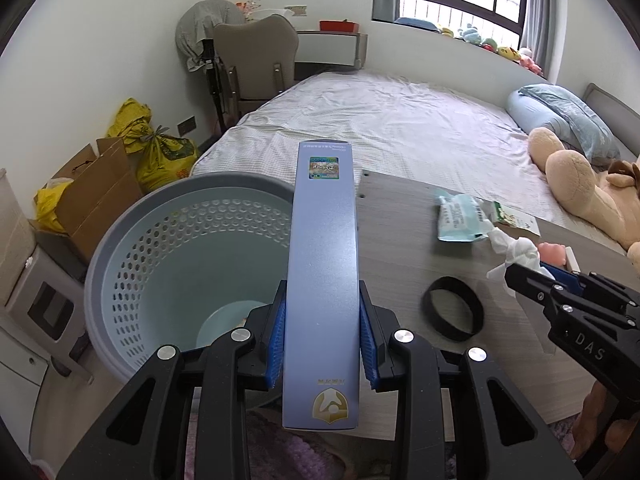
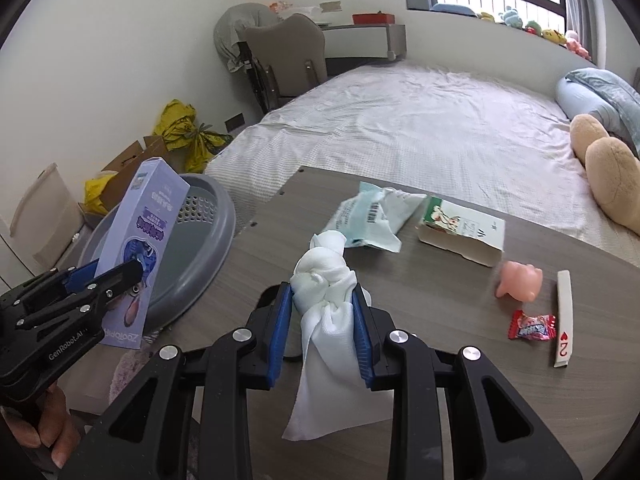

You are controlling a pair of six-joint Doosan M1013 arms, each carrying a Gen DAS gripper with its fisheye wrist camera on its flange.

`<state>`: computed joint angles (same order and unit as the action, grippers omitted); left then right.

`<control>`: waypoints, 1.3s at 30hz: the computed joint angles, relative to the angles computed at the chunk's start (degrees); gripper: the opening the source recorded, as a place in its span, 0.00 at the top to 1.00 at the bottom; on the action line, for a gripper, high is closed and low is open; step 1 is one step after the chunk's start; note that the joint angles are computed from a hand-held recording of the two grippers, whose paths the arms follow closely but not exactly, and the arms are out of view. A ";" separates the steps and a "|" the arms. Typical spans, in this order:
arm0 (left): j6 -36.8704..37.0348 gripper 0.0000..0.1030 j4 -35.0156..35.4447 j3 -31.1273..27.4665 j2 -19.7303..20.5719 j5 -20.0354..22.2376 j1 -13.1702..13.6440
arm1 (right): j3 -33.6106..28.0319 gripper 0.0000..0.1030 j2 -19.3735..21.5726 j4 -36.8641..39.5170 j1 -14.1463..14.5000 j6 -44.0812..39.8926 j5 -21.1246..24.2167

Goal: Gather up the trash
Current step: 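Carry the blue box and tissue bundle over the grey basket with both grippers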

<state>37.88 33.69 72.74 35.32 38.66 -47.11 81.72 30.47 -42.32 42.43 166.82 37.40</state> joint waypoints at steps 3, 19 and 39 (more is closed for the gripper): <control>-1.32 0.70 0.42 0.90 -0.56 0.24 0.86 | -2.01 0.72 1.06 1.29 0.03 -2.55 -0.63; -3.17 0.70 -0.44 3.13 -1.67 1.50 4.97 | -15.14 0.72 8.63 13.63 0.23 -20.35 -1.10; 2.06 0.70 -6.61 1.21 0.18 2.76 8.32 | -27.32 0.72 16.26 27.40 -0.85 -35.05 3.14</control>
